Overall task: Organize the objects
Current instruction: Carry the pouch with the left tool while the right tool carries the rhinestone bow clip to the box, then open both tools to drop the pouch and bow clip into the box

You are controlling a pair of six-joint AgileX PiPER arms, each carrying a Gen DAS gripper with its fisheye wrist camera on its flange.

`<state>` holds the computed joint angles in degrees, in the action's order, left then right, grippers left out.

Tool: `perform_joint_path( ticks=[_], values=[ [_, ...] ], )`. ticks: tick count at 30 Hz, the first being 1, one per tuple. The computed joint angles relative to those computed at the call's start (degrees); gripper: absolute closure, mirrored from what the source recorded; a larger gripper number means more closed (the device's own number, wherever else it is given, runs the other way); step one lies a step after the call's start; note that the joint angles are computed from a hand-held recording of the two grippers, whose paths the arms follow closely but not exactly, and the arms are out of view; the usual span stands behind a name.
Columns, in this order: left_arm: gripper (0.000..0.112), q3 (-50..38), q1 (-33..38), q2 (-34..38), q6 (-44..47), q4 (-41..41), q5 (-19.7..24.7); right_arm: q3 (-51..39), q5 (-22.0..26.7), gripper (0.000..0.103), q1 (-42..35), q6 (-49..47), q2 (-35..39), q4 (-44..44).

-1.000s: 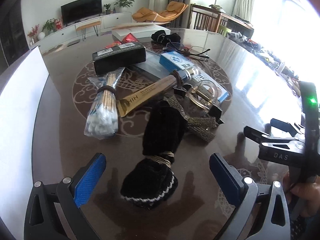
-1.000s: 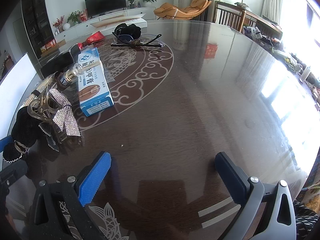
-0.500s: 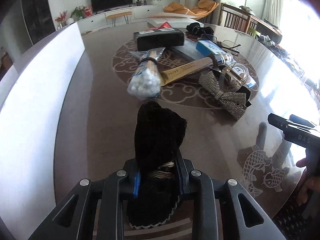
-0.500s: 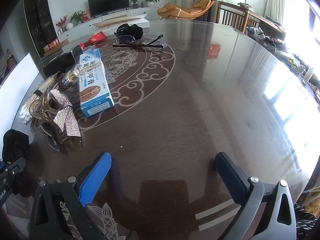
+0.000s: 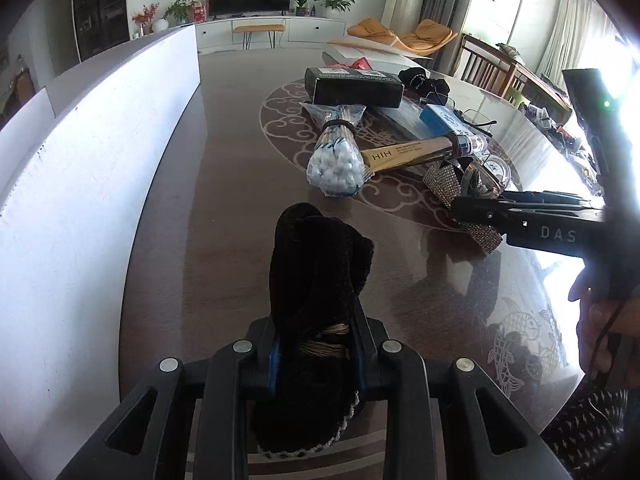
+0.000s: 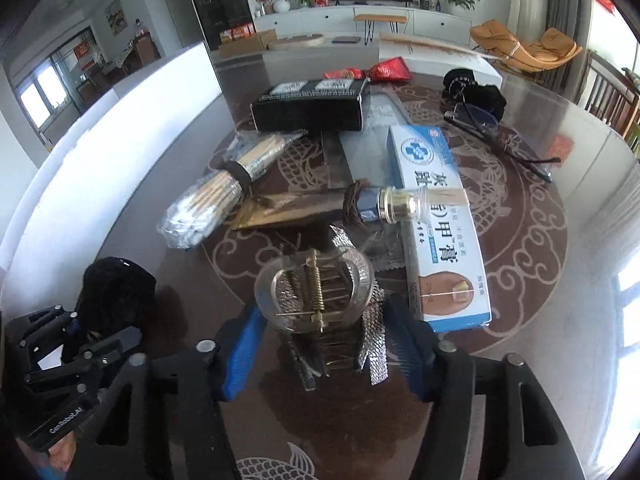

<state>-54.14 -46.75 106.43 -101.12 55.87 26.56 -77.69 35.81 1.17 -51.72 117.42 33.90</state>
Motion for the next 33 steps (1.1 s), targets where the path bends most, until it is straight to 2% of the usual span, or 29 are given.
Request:
perform_joint_path(
  ticks=[3,7,12,14,18,22,25,27,28,29,30,31,32,33],
  values=[
    [0.086,1.4,-0.4,-1.8,-2.6,1.8,-1.2,2.2,0.3,0.049,-1.3,-1.5,-1.8,2.4],
    [0.086,2.1,-1.6,-5.4,-2.6,2.4,-1.0,5.9,6.9,0.049,-5.8,-5.2,-6.4,9.4],
    [0.086,4.2,-0.9,-15.0,0.6,-1.6,-1.4,6.7,14.7,0.049,-8.3,-2.2,-10.2,11.1],
    [0.086,6.3,-0.6,-21.3,2.2,-2.8,1.3,6.8,16.7,0.049,-7.0,-1.6,-12.5,12.2],
    [0.086,10.6,1.7,-34.9,7.5,-6.4,12.4,4.9,22.5,0.049,-1.2,-0.1,-16.9,17.7],
    [0.086,15.2,12.9,-45.1,18.0,-13.3,18.9,0.5,24.9,0.049,9.9,3.5,-18.2,21.7],
    [0.086,18.9,25.3,-48.3,28.1,-19.6,17.4,-4.4,22.9,0.049,20.2,8.1,-15.6,19.9],
    [0.084,20.0,33.0,-46.1,37.9,-25.9,15.8,-7.1,20.5,0.048,26.5,10.7,-13.0,16.9],
    [0.079,20.6,35.9,-44.7,42.0,-28.7,14.8,-7.9,18.6,0.042,29.4,13.0,-11.8,14.5],
    [0.070,21.1,38.0,-43.2,43.8,-30.3,14.2,-8.4,16.0,0.033,32.2,16.9,-10.8,10.4],
    [0.064,21.8,38.7,-42.3,43.3,-30.5,14.2,-8.2,13.1,0.013,34.6,21.3,-10.4,5.4],
    [0.050,22.4,38.4,-41.8,40.9,-29.6,14.5,-6.8,9.7,0.005,36.3,24.5,-10.8,1.6],
    [0.044,23.0,36.9,-42.1,37.3,-27.6,15.1,-4.8,7.0,0.004,37.0,26.6,-11.6,-1.0],
    [0.043,23.5,34.9,-42.9,33.4,-25.0,15.9,-2.1,4.5,0.004,36.9,26.5,-12.8,-1.7]
  ],
)
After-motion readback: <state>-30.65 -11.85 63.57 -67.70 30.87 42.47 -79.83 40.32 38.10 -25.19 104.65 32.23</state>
